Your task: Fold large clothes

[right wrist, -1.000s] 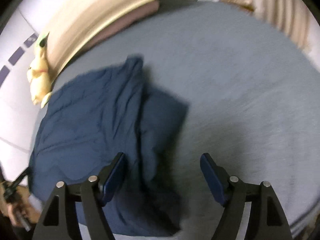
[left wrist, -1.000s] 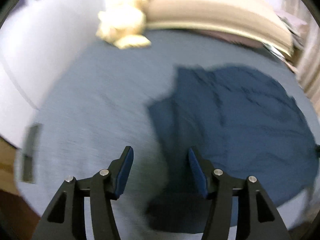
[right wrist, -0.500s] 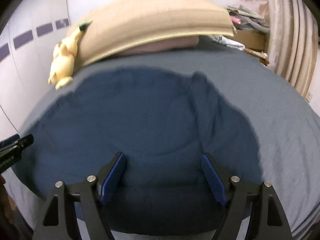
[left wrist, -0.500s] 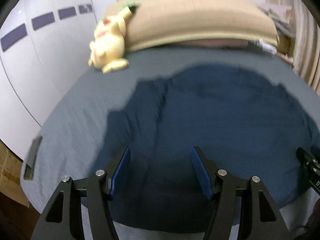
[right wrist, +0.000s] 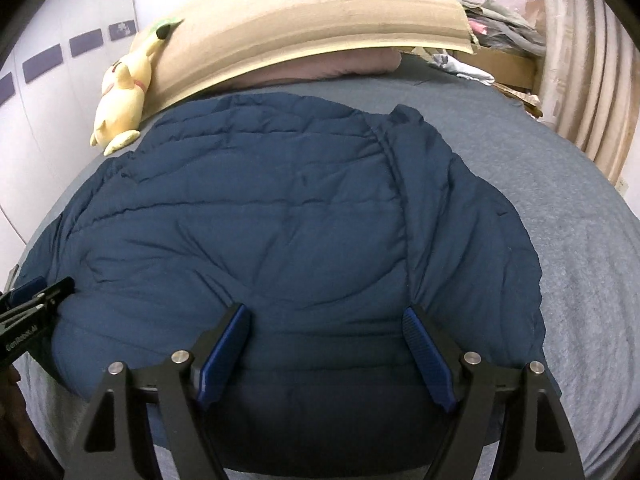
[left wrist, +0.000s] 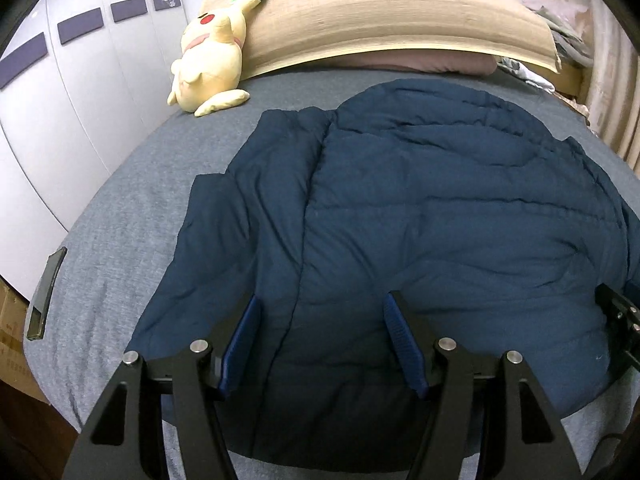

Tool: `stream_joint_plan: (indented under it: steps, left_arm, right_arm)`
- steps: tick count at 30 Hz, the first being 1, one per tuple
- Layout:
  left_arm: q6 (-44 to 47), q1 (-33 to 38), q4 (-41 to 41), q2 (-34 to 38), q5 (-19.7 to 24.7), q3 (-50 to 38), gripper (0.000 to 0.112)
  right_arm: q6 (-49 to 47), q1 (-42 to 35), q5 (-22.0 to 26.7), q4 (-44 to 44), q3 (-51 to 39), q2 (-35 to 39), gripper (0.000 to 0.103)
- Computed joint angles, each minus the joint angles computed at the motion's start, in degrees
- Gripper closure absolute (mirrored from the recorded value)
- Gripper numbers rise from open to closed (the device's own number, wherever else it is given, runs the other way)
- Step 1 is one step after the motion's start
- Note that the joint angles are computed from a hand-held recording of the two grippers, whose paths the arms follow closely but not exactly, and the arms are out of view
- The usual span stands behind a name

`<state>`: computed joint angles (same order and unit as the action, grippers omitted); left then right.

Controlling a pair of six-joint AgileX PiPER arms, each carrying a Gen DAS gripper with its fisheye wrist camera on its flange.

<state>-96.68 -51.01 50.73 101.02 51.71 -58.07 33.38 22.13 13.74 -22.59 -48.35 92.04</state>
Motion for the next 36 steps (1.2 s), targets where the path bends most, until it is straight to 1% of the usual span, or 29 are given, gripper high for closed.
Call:
stream_joint_plan:
  steps: [1,2,3,4,5,6,8,9,10,11,13,14,15,16,18,19,20,22,24,25,26,27,29,31,32,33,34,35,36]
  left_arm:
    - [0.4,0.3,-1.4,0.6,1.7,-1.6,0.047]
    - [-0.1,0.2,-1.2,0.6,1.6,-1.4,0.047]
    - [-1.4,0.2,-0.3,1.1,0.5,-0.7,0.047]
    - [-1.5,0.0,-0.2,0.8,0.5,-0.5,0.047]
    - [-0.6,-0.2,-0.7,0.8,1.7,-1.3,0.047]
    - [-0.2,0.0,-0.9,0.7,1.1,-1.1,0.047]
    - [3.8,1.0,-4.1,-1.4,1.6,-2.1,0.047]
    - [4.6,1.2,-4.9,-2.6,2.5,-2.4,0.047]
    - [3.3,0.1,-3.7,-3.8,3.9,-2.5,0.047]
    - [1.0,-1.7,-1.0,-4.5,6.2,-3.0,0.047]
    - [-0.3,-3.6,2.5,-4.2,8.7,-4.3,0.042]
    - [0.1,-4.1,3.1,-3.4,8.6,-5.4,0.042]
    - [1.0,-4.5,3.2,-2.6,8.5,-6.3,0.042]
    - [2.0,-4.5,2.9,-1.5,7.4,-6.9,0.042]
    - [3.7,-4.0,1.1,0.8,5.1,-7.5,0.042]
    - [3.6,-4.1,0.4,1.2,4.8,-7.5,0.042]
    - [1.7,-4.0,1.3,0.2,3.3,-6.0,0.042]
    - [3.0,-2.1,1.2,-1.9,1.3,-4.9,0.042]
    - [5.4,0.2,1.4,-3.0,0.8,-6.2,0.042]
    - [8.2,2.9,0.8,-3.2,-1.4,-7.4,0.042]
    - [12.9,6.0,-1.2,-2.5,-3.0,-10.2,0.042]
    - [16.4,7.8,-3.0,-1.3,-3.3,-13.0,0.042]
    - [27.6,13.9,-9.5,4.7,-5.9,-22.9,0.042]
    - [36.1,17.3,-14.5,12.9,-4.1,-34.2,0.041]
    - [39.7,19.1,-17.9,17.5,-3.1,-39.9,0.041]
    - [45.2,20.6,-22.2,23.1,-2.6,-45.7,0.040]
    - [50.4,21.8,-24.8,28.4,-0.9,-51.4,0.033]
    - [53.6,23.2,-28.1,32.3,2.8,-56.7,0.028]
    - [54.8,23.6,-29.4,34.9,6.5,-62.1,0.021]
  right_arm:
    - [-2.1,-0.3,-0.2,2.0,0.0,0.1,0.021]
    - [-3.6,-0.7,-0.6,3.5,0.3,-0.1,0.021]
    - [-3.3,-0.7,-0.9,3.2,0.5,0.0,0.021]
    - [-1.7,-0.5,-1.1,1.6,0.6,0.1,0.021]
    - [-2.4,-0.5,-0.7,2.2,0.4,0.2,0.021]
    - [-5.4,-0.6,0.7,5.0,-0.5,0.3,0.021]
    - [-16.4,-1.7,6.7,15.4,-4.5,0.4,0.021]
    - [-22.0,-3.1,10.5,21.1,-7.3,0.2,0.021]
    - [-25.6,-4.4,12.3,25.3,-9.4,-0.9,0.021]
    - [-27.5,-5.3,12.7,27.2,-10.8,-1.7,0.021]
    - [-26.6,-5.7,14.6,26.4,-17.9,-1.3,0.019]
    - [-28.1,-5.8,16.1,28.0,-21.7,0.3,0.017]
    - [-29.7,-5.7,19.0,29.5,-27.0,3.0,0.014]
    - [-30.3,-4.8,19.6,29.6,-32.7,7.1,0.014]
    - [-30.3,-3.7,24.5,29.9,-43.9,14.9,0.014]
    - [-29.3,-2.8,26.5,28.6,-49.7,19.4,0.014]
    - [-28.5,-2.1,29.0,27.3,-54.5,22.9,0.014]
    - [-27.2,-1.0,33.3,24.9,-64.9,31.1,0.014]
    - [-24.5,-1.0,35.2,22.9,-70.3,36.0,0.014]
    - [-23.1,-1.4,35.8,22.8,-72.2,37.8,0.014]
    - [-22.1,-1.7,35.5,22.7,-72.6,38.5,0.014]
    - [-21.3,-2.3,34.1,23.3,-71.8,38.5,0.014]
    - [-19.7,-2.9,32.0,22.9,-69.7,37.9,0.014]
    - [-17.3,-3.2,30.7,21.6,-68.1,38.4,0.014]
    - [-17.4,-3.6,31.1,22.1,-68.5,39.3,0.014]
    - [-17.9,-3.9,31.7,22.7,-69.6,40.8,0.014]
    - [-17.0,-3.8,31.9,21.7,-70.3,41.8,0.014]
    - [-14.9,-3.3,31.8,19.1,-70.7,42.5,0.014]
    - [-14.2,-2.8,32.7,17.4,-72.4,43.8,0.013]
